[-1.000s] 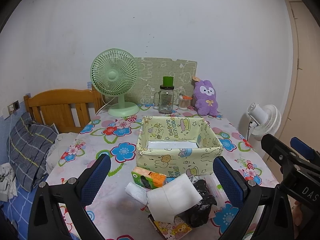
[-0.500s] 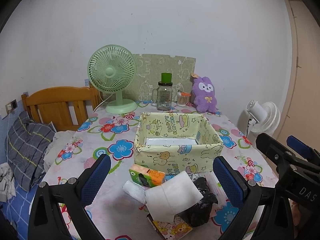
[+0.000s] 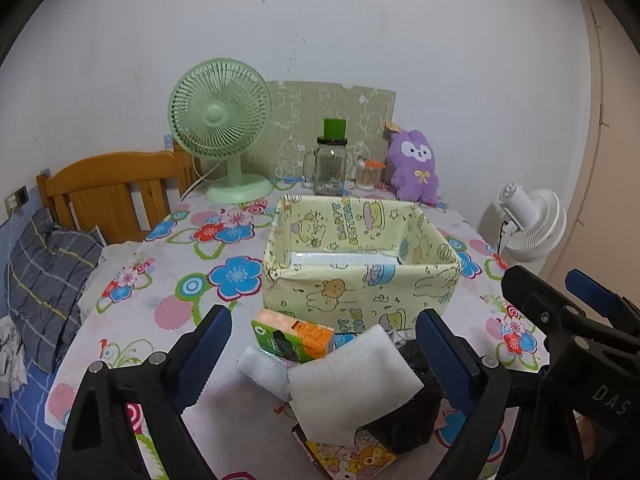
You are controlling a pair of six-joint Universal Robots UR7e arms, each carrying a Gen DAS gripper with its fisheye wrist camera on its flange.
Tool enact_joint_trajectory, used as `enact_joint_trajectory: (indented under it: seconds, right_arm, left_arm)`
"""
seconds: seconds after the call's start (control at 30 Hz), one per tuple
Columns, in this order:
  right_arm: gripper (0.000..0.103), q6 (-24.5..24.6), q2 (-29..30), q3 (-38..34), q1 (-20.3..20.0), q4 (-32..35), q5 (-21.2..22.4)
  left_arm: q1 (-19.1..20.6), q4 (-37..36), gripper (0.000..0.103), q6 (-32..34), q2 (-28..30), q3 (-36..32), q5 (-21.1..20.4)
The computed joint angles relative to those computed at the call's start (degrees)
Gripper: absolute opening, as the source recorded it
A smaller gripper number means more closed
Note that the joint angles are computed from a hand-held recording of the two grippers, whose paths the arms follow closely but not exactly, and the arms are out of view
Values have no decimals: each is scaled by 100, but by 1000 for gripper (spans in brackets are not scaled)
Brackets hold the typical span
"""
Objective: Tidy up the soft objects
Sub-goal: 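Close the left gripper on the white soft tissue pack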
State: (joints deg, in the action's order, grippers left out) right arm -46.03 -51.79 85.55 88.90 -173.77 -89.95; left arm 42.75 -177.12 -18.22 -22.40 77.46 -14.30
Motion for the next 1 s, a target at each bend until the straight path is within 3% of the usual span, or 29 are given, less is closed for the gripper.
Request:
enact_joint_trajectory:
  seconds: [0.4, 1.0]
  right_arm:
    - [98, -40, 271, -172, -49, 279, -236]
    - [90, 18, 562, -441, -89, 873, -528]
  left_arm:
    - [244, 949, 92, -836, -97, 95, -411]
    - [424, 1851, 87, -1461, -111, 50, -910]
